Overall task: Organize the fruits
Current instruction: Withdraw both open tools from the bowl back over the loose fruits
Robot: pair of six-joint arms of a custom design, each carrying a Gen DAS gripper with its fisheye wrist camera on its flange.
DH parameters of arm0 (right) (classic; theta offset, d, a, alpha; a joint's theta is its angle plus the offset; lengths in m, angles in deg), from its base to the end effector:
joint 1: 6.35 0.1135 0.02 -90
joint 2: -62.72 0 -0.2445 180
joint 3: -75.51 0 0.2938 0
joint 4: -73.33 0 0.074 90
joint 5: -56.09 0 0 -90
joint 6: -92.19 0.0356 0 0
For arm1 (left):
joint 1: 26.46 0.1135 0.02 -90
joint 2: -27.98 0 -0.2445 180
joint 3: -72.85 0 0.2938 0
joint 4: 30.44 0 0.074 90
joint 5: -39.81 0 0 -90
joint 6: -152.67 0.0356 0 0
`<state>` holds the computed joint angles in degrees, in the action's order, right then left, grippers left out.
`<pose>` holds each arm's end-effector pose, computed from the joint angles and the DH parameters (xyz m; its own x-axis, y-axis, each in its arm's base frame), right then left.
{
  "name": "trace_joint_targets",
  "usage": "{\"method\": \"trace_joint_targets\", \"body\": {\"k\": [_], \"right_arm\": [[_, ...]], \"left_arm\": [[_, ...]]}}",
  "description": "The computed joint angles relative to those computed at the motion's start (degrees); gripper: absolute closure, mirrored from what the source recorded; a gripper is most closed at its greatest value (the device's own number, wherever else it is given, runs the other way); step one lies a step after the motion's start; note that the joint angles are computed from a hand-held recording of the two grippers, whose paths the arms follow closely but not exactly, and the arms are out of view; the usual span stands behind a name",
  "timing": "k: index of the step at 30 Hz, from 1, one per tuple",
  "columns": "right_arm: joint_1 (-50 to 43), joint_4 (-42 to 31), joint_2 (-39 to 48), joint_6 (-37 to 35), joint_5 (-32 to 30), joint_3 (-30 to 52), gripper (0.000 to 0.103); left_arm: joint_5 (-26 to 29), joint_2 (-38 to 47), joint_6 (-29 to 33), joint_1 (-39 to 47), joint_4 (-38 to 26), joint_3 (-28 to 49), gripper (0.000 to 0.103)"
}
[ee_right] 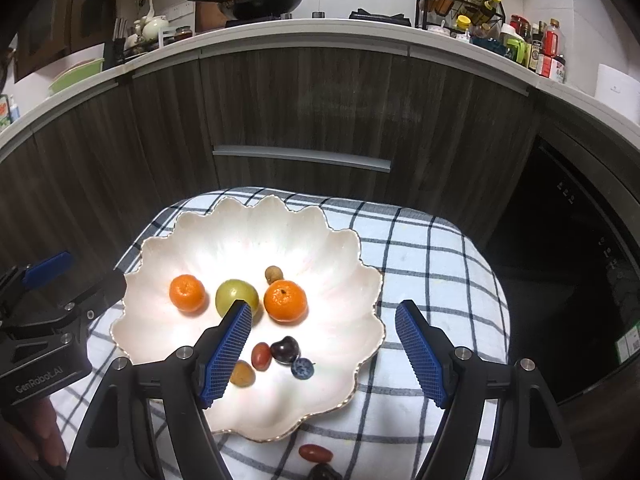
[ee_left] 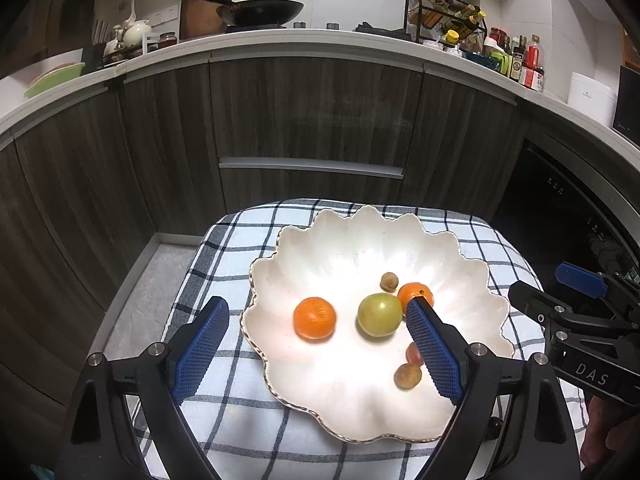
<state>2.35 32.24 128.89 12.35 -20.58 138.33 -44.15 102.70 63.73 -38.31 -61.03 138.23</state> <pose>0.2900 0.0361 0.2439 -0.6785 0.0698 -0.7313 0.1374 0.9900 -0.0330 0.3216 -0.0713 0.2315 -0.6228 0.1495 -0.7679 0.2948 0.9541 -0.0533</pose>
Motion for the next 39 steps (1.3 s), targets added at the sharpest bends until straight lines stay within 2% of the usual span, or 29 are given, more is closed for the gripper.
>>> {"method": "trace_joint_targets", "body": {"k": [14,39], "right_arm": [[-0.48,-2.36,-7.07,-0.30,0.81,-3.54,0.028],[-1.00,-7.79,-25.01,-0.65,0.54,-18.16,0.028]], "left_arm": [[-0.89,-5.64,0.85,-2.47,-1.34,-2.96,0.012],[-4.21,-20.67,1.97,-8.95,-3.24,-17.24,0.012]]}}
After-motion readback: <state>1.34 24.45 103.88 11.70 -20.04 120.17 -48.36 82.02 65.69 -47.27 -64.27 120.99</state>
